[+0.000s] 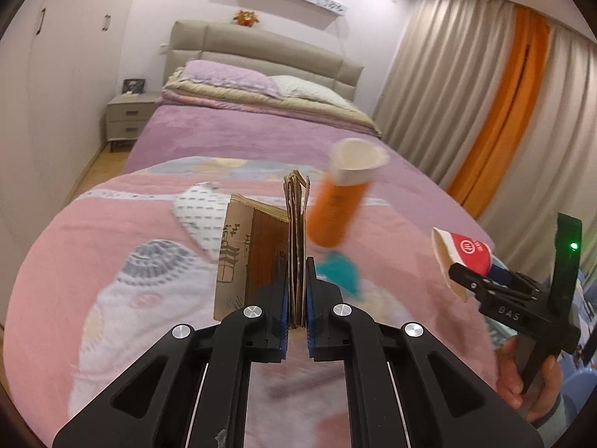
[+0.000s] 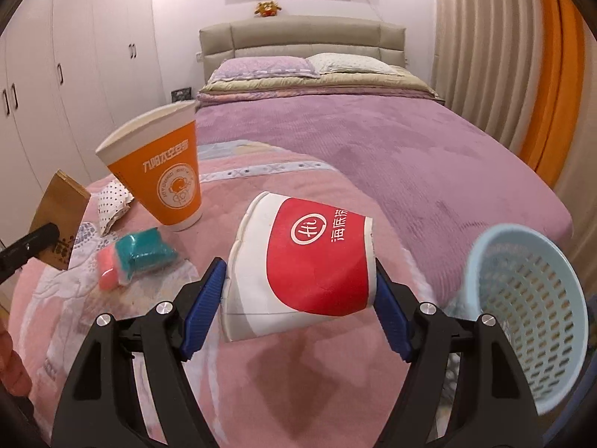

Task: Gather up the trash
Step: 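Carry paper box and red-white cup over the blue wastebasket and open both grippers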

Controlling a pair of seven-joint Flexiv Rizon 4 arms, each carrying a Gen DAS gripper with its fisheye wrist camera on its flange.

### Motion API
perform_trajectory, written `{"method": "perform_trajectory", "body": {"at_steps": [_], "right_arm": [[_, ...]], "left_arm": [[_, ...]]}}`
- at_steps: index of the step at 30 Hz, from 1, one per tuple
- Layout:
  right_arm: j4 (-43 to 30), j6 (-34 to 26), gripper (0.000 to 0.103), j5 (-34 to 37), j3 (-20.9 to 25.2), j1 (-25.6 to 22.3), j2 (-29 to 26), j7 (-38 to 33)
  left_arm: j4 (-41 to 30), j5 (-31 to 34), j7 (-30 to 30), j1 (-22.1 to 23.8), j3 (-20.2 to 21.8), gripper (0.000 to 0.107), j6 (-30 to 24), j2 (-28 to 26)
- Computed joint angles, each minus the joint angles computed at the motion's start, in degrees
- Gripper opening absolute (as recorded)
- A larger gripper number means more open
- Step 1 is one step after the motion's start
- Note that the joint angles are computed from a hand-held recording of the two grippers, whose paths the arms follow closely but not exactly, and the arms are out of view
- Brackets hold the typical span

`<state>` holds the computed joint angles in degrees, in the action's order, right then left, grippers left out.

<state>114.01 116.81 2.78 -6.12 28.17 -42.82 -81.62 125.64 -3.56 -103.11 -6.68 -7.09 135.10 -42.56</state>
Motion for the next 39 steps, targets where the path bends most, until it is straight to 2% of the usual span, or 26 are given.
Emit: {"method": "perform_trajectory", "body": {"at_steps": [4, 8, 12, 14, 18, 25, 28, 30, 32, 35, 37, 39], "right_arm": [[4.3, 4.2, 0.072, 0.6, 1.6, -3.2, 3.1, -0.3], [7.9, 7.5, 0.072, 3.5, 0.8, -4.4, 5.5, -1.7], [8.8, 8.7, 0.072, 4.7, 0.6, -7.5, 6.6, -2.3], [8.9, 8.5, 0.072, 6.9, -0.8, -7.7, 6.9, -2.6], [8.1, 6.6, 0.072, 7.4, -1.0, -11.5, 6.7, -1.0], [4.2, -1.3, 0.072, 5.1, -1.8, -17.3, 4.3, 5.1], [2.5, -4.9, 0.072, 1.9, 0.8, -22.2, 3.4, 8.8], [1.6, -6.4, 0.072, -0.1, 1.7, -24.4, 2.5, 10.7], [1.2, -7.1, 0.072, -0.8, 0.4, -24.2, 1.8, 11.9], [0.1, -8.5, 0.073, -1.2, -2.2, -22.8, 0.4, 13.3], [-0.7, -9.8, 0.073, -2.6, -1.0, -24.4, -0.1, 14.2], [-1.2, -10.5, 0.073, -4.2, 1.1, -26.7, -0.5, 15.0]], "left_arm": [[-0.7, -1.0, 1.3, -3.7, -0.4, 0.005, 0.8, 0.8], [-4.6, -1.7, 4.1, -7.3, -1.4, 0.005, -1.5, 0.5], [-11.9, -2.7, 8.4, -11.3, -2.4, 0.005, -7.2, -1.4], [-15.9, -3.0, 10.4, -12.8, -3.0, 0.005, -10.3, -2.7], [-25.6, -2.9, 14.1, -14.5, -5.0, 0.005, -18.5, -6.6], [-42.3, -5.4, 19.9, -18.3, -5.5, 0.005, -32.5, -14.3], [-48.7, -6.7, 21.6, -20.2, -4.8, 0.005, -37.8, -17.6], [-52.4, -7.1, 23.1, -20.2, -6.2, 0.005, -41.3, -19.7], [-55.3, -7.7, 24.2, -20.3, -6.9, 0.008, -44.3, -21.3], [-60.0, -9.0, 24.1, -21.9, -5.5, 0.016, -48.5, -23.5], [-60.9, -9.1, 24.3, -22.2, -4.9, 0.033, -49.4, -23.9], [-59.5, -8.7, 24.9, -21.6, -5.7, 0.035, -48.1, -23.5]]}}
